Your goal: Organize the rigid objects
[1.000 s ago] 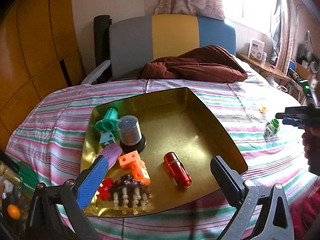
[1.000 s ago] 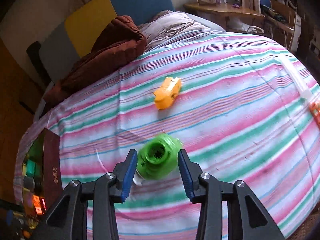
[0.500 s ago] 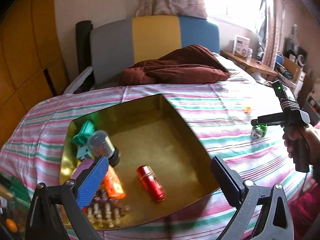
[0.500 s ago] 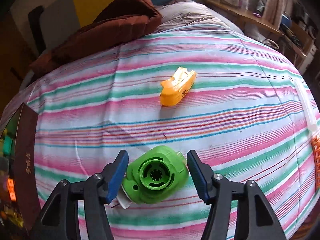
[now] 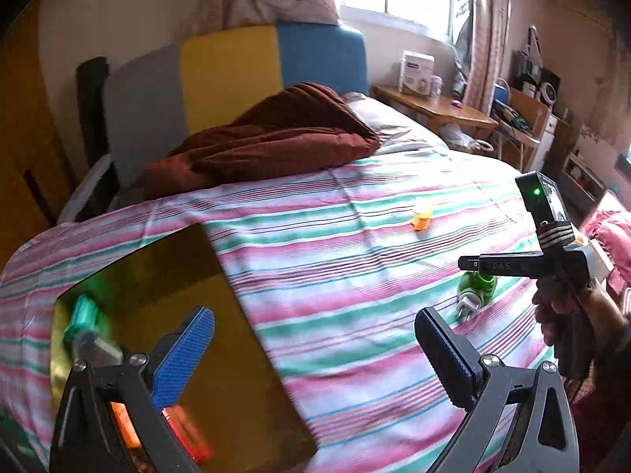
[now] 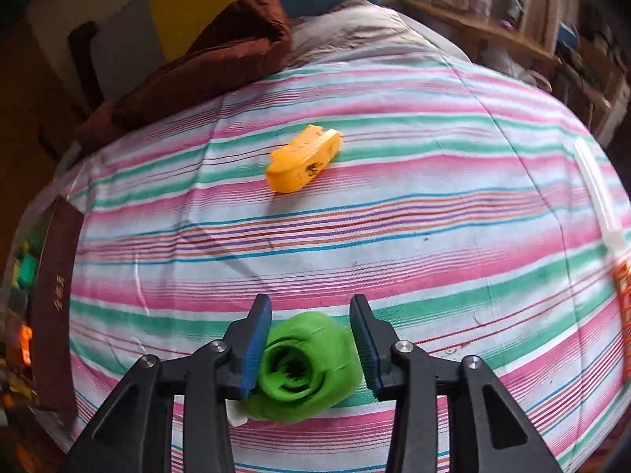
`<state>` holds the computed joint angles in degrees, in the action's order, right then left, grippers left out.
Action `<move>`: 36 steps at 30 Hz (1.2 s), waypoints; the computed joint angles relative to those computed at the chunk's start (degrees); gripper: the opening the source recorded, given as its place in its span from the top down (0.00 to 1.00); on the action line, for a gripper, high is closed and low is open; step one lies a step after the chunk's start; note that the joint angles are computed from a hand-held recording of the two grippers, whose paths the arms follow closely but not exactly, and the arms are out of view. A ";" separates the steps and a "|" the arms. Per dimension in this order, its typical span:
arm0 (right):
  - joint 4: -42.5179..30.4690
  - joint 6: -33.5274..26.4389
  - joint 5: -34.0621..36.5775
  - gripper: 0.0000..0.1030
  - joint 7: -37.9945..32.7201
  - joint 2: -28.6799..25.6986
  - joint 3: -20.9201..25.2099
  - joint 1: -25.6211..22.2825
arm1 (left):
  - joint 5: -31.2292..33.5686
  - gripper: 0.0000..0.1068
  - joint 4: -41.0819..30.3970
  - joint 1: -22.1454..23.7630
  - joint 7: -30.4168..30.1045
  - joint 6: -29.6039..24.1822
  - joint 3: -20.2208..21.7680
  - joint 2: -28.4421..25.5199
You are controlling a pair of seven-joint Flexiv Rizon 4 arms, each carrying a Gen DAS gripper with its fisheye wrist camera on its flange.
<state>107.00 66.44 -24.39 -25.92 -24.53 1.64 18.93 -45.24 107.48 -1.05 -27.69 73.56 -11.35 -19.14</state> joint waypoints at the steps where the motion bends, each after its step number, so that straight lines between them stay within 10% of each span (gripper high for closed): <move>1: -0.12 0.02 0.67 0.57 0.30 -0.06 0.15 -0.22 | 1.31 0.04 -1.20 -0.57 -0.99 -0.67 0.30 -0.84; 8: 4.42 8.29 2.89 0.55 9.05 2.77 -2.96 0.11 | 13.06 0.06 -11.83 -4.03 -10.17 -6.63 2.18 -8.09; 15: 8.96 10.92 -5.51 0.55 22.45 5.85 -7.96 1.44 | 23.96 0.30 -25.97 -8.21 -18.12 -14.99 3.70 -17.34; 31: 11.52 14.21 -10.77 0.55 29.86 7.45 -7.33 -2.03 | 35.11 0.31 -59.28 -17.11 -27.06 -30.14 6.43 -38.42; 33: 11.58 14.01 -11.78 0.55 30.46 7.60 -7.61 -1.89 | 36.04 0.63 -64.61 -17.41 -29.59 -34.67 6.64 -41.38; 36: 10.97 12.89 -10.76 0.55 29.07 7.28 -6.02 -2.88 | 34.18 0.70 -64.08 -16.34 -30.85 -35.82 5.52 -41.45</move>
